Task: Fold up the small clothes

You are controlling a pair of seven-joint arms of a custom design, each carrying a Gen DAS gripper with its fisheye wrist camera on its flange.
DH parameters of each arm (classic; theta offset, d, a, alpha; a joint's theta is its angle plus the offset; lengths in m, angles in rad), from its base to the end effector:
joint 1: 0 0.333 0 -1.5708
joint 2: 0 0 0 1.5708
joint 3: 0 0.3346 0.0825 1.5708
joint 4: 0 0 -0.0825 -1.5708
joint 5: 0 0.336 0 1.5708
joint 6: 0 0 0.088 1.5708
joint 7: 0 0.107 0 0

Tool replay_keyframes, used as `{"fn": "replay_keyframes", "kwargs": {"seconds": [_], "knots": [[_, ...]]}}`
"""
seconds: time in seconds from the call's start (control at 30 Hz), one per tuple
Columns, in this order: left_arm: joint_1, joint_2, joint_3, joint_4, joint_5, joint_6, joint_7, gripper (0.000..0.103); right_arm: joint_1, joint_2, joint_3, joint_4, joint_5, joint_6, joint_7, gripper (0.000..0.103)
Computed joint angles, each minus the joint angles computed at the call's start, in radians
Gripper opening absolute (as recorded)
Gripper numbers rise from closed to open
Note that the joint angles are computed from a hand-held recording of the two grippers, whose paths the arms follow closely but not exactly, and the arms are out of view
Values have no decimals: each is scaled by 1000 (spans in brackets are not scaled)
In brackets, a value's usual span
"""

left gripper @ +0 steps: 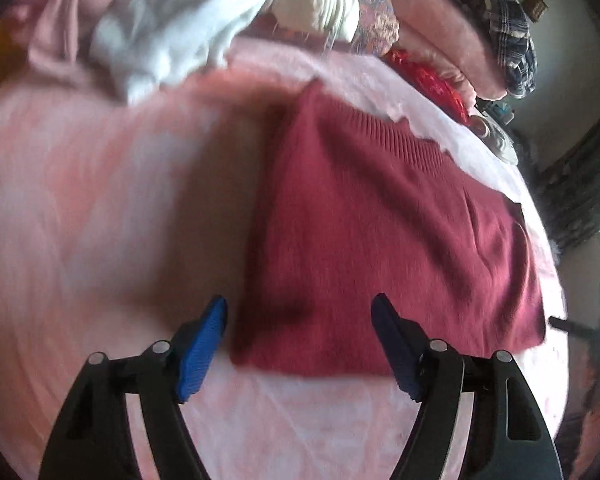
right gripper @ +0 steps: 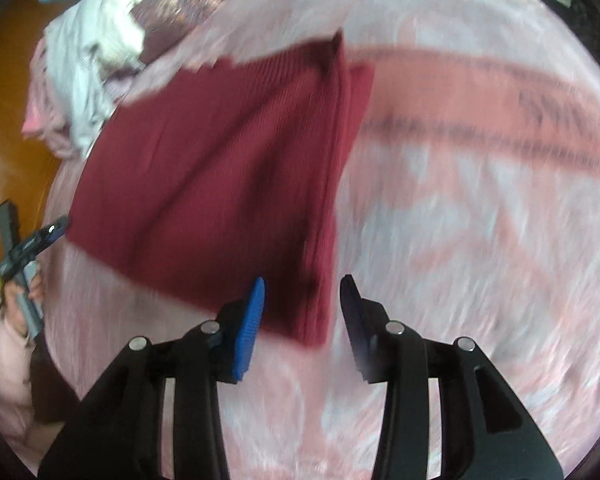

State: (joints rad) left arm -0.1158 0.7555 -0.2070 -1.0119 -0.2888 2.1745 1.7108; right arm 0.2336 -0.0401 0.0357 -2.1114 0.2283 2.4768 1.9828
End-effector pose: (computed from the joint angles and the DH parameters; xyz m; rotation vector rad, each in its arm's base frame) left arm 0.7328 -0.1903 0.4816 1.8126 -2.3627 0.8804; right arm 0.5076 0.1396 0.5181 -1.6110 2.1699 -0.0230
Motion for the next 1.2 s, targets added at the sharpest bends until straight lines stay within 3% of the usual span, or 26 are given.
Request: {"fn": "replay_keyframes", "kwargs": {"seconds": [0.13,0.17,0.23,0.33,0.47,0.6,0.7,0.8,0.93,1.0,1.03,1.13,1.2], "knots": [[-9,-40,0,-93,3,62,32,73,15,10,8,-41,41,66,-47,39],[-12,-53,5,-120,10,86,37,69,14,21,8,-35,24,60,-40,30],[-27,-61,26,-143,36,110,17,45,10,35,8,-26,23,55,-68,9],[-21,-54,29,-129,43,95,-5,25,5,5,6,-42,79,73,-109,7],[20,-77,-7,-150,-15,93,23,18,12,-88,-2,-78,80,67,-101,6],[31,-79,-8,-135,-25,58,56,16,16,-87,-19,-84,60,17,-72,5],[32,-48,2,-105,-20,13,47,16,11,-47,-30,-109,108,9,-82,5],[28,-42,2,-121,-16,37,70,17,5,-39,-31,-141,170,46,-117,5],[25,-55,0,-149,-17,68,91,21,-1,-44,-17,-131,106,34,-91,8],[31,-66,-4,-163,-31,73,90,27,3,-37,-10,-111,80,22,-68,15],[31,-72,-2,-163,-35,67,77,35,2,-42,-8,-98,54,6,-49,22],[31,-73,-1,-123,-40,19,51,71,-2,-58,2,-59,-54,2,26,27],[24,-77,0,-104,-36,37,45,72,-8,-64,1,-31,-111,-7,72,27]]}}
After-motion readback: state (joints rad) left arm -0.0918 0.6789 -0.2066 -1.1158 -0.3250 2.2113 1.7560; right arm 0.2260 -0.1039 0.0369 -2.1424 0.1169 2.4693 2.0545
